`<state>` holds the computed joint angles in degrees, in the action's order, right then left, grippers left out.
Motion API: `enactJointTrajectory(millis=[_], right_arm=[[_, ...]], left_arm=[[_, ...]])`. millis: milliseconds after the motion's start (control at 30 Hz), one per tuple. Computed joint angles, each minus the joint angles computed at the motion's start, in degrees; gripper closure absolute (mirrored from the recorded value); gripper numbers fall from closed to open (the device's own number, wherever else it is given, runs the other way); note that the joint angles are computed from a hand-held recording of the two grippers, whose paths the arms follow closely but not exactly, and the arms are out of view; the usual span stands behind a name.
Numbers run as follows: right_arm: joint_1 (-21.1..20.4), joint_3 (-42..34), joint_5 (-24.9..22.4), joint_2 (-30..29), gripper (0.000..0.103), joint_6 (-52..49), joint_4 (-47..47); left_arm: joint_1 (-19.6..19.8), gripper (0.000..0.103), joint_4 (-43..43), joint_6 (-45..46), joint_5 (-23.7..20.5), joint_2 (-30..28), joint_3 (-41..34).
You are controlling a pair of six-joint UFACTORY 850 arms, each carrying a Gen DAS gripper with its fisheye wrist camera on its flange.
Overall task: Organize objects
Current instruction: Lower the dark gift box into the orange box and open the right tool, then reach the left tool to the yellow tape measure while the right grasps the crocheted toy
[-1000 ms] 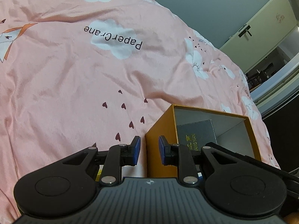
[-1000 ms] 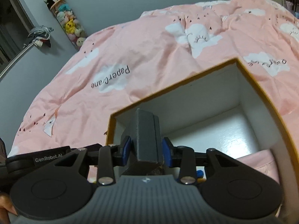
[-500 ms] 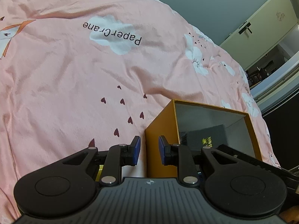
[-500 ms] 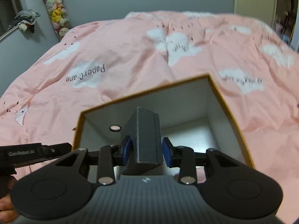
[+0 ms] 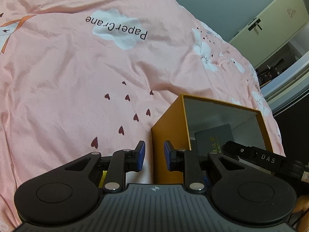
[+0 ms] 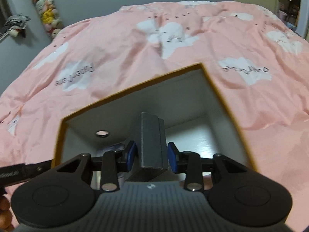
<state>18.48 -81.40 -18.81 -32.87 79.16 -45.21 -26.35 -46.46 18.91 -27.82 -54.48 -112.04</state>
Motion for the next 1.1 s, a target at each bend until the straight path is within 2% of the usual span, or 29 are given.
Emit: enactJointTrajectory(millis=[100, 267, 400, 567, 667, 767, 1033, 1100], right_arm=[[-1.2, 0.64, 3.51, -0.25, 0.065, -9.87, 11.36], [-1.18, 0.08, 3.39, -0.75, 0.064, -10.67, 10.78], [0.47, -3.68, -5.54, -3.5, 0.064, -10.93, 6.59], [1.26, -4.66, -8.09, -4.67, 0.06, -10.47, 3.3], [2.76, -5.03, -11.79, -4.5, 0.059, -8.2, -1.68], [4.29, -3.53, -12.31, -2.59, 0.059, -1.68, -9.04], [9.31, 1.77, -5.32, 3.8, 0.056, 16.64, -29.19], [10.64, 2.25, -3.8, 4.16, 0.056, 20.91, -34.44]], left_arm=[[-0.15, 0.077, 0.41, -0.31, -0.2, -0.09, 0.01], [-0.29, 0.077, 0.8, -0.64, -0.08, 0.15, 0.31], [-0.36, 0.077, 0.39, 0.24, 0.58, 0.64, 1.1], [-0.28, 0.077, 0.91, 0.29, 1.64, 1.73, 2.45], [-0.18, 0.077, -0.26, 2.45, 2.75, 3.28, 4.33], [-0.32, 0.077, 0.32, 3.15, 4.57, 4.93, 6.2], [-0.43, 0.077, 0.22, 7.65, 9.32, 10.13, 12.58], [-0.42, 0.077, -3.2, 12.34, 11.74, 12.0, 15.57]])
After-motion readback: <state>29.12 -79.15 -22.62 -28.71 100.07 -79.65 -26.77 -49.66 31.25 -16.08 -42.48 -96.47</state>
